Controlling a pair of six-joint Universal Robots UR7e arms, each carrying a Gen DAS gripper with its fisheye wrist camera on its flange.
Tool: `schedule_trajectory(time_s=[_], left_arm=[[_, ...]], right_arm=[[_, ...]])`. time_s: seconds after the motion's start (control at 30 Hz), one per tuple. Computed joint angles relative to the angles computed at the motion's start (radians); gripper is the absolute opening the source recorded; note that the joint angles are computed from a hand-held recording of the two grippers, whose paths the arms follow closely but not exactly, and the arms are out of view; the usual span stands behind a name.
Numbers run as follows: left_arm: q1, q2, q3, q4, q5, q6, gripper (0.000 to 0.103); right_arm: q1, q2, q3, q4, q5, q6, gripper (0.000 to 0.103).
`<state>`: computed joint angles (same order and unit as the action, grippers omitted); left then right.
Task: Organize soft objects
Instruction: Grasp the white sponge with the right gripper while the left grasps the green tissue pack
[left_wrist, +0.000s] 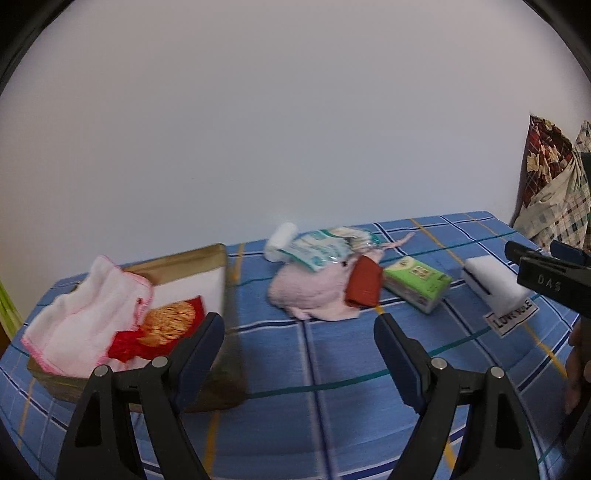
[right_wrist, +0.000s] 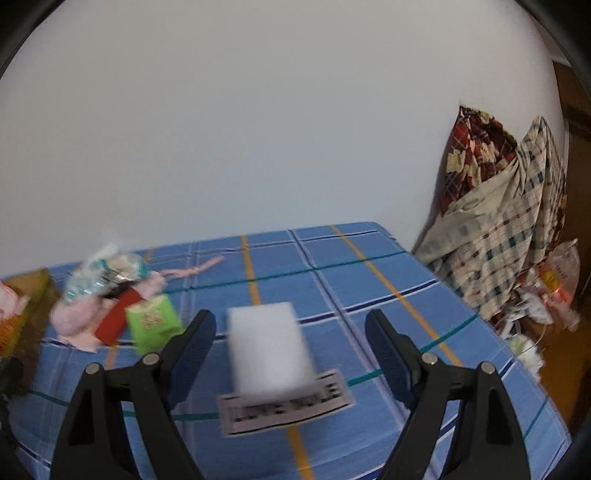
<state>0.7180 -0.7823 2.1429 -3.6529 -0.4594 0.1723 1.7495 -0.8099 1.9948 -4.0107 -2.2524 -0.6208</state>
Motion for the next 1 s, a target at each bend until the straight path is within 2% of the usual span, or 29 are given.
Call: schedule_trajectory(time_s=[0.1, 0.23, 0.4, 0.5, 0.57, 0.6, 0.73, 0.77, 0.83, 0.93, 1.0], left_arm=[[-0.002, 0.03, -0.035, 0.038, 0.02, -0.04, 0.085], [0.003, 0.034, -0.069, 0.181, -0.008, -0.152, 0.085], [0.02, 0.021, -0.096, 0.346, -0.048, -0.3, 0.085], [0.029, 0.015, -0.112, 0.437, -0.056, -0.364, 0.085], [0.036, 0.008, -0.12, 0.488, -0.064, -0.399, 0.085], [0.04, 0.006, -0.124, 0.504, -0.068, -0.411, 0.085], [0.057, 0.006, -0.148, 0.545, -0.094, -0.437, 0.085], [0.062, 0.011, -0.158, 0.545, -0.099, -0.432, 0.085], [0.065, 0.022, -0.176, 0.536, -0.098, -0.421, 0.085], [0.066, 0.041, -0.214, 0.533, -0.117, -0.429, 0.085], [0.068, 0.057, -0.247, 0.544, -0.131, -0.452, 0.085]], right_arm=[[-0.028, -0.041, 0.017, 0.075, 0.035, 0.021, 0.085], [-0.054, -0.083, 0.021, 0.235, 0.064, 0.091, 0.085], [-0.056, -0.086, -0.002, 0.385, 0.071, 0.091, 0.082], [-0.066, -0.096, -0.022, 0.515, 0.09, 0.121, 0.077], [-0.07, -0.096, -0.037, 0.576, 0.069, 0.147, 0.058], [-0.071, -0.095, -0.039, 0.583, 0.061, 0.154, 0.058], [-0.072, -0.103, -0.024, 0.564, 0.066, 0.14, 0.056], [-0.071, -0.104, -0.013, 0.524, 0.066, 0.13, 0.055], [-0.067, -0.102, 0.006, 0.426, 0.078, 0.098, 0.055], [-0.051, -0.074, 0.026, 0.161, 0.086, 0.001, 0.056], [-0.045, -0.058, 0.02, 0.059, 0.077, -0.039, 0.056]])
